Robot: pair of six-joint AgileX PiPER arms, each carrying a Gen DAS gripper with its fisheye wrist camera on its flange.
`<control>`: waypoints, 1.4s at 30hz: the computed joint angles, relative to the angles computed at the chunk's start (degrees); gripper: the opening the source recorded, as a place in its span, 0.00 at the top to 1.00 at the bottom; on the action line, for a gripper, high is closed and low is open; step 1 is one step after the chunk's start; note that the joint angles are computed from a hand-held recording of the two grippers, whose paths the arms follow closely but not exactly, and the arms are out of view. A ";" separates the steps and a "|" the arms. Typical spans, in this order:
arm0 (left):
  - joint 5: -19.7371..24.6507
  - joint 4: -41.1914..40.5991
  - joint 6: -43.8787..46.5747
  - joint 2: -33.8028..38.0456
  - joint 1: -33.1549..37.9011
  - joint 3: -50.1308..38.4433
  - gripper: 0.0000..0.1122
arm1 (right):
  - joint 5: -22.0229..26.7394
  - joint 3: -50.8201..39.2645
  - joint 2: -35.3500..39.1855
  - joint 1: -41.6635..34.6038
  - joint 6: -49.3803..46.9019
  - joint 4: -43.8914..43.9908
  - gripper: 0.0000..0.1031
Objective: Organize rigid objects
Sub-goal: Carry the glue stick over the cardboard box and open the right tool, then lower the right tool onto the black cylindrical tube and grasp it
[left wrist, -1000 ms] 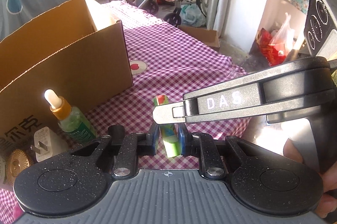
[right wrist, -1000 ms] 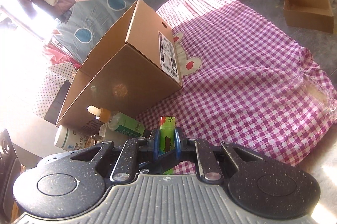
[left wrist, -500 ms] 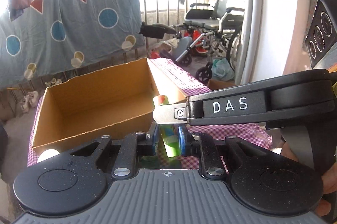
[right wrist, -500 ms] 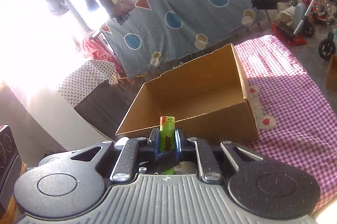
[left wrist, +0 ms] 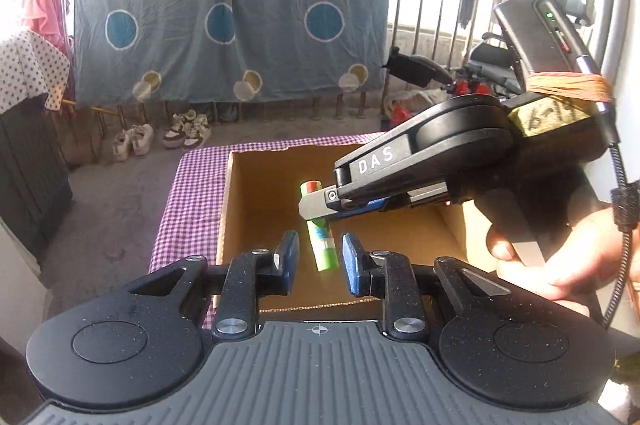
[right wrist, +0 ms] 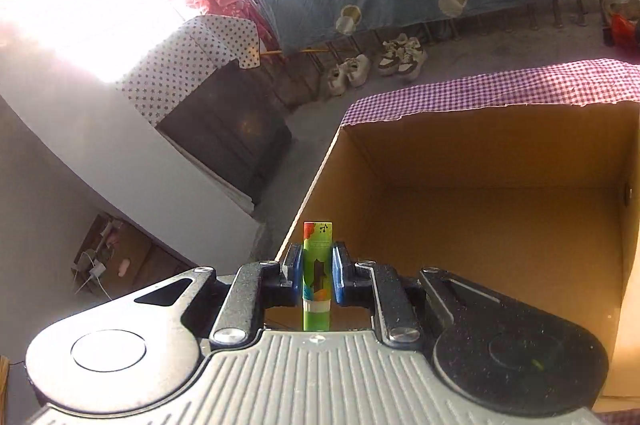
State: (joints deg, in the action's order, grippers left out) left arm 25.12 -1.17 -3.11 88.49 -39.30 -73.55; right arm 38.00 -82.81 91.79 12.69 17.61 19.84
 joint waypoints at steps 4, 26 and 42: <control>-1.09 -5.74 4.54 -1.28 3.07 2.88 0.78 | 9.25 -15.82 14.88 -1.39 1.57 -2.19 0.84; 0.86 -25.49 25.16 -8.16 3.44 8.83 0.58 | 2.10 14.07 -19.71 -6.76 -3.34 7.56 0.82; 4.99 -20.47 21.50 3.41 -11.49 9.99 0.56 | -9.17 64.56 -61.28 15.24 62.73 -29.50 0.82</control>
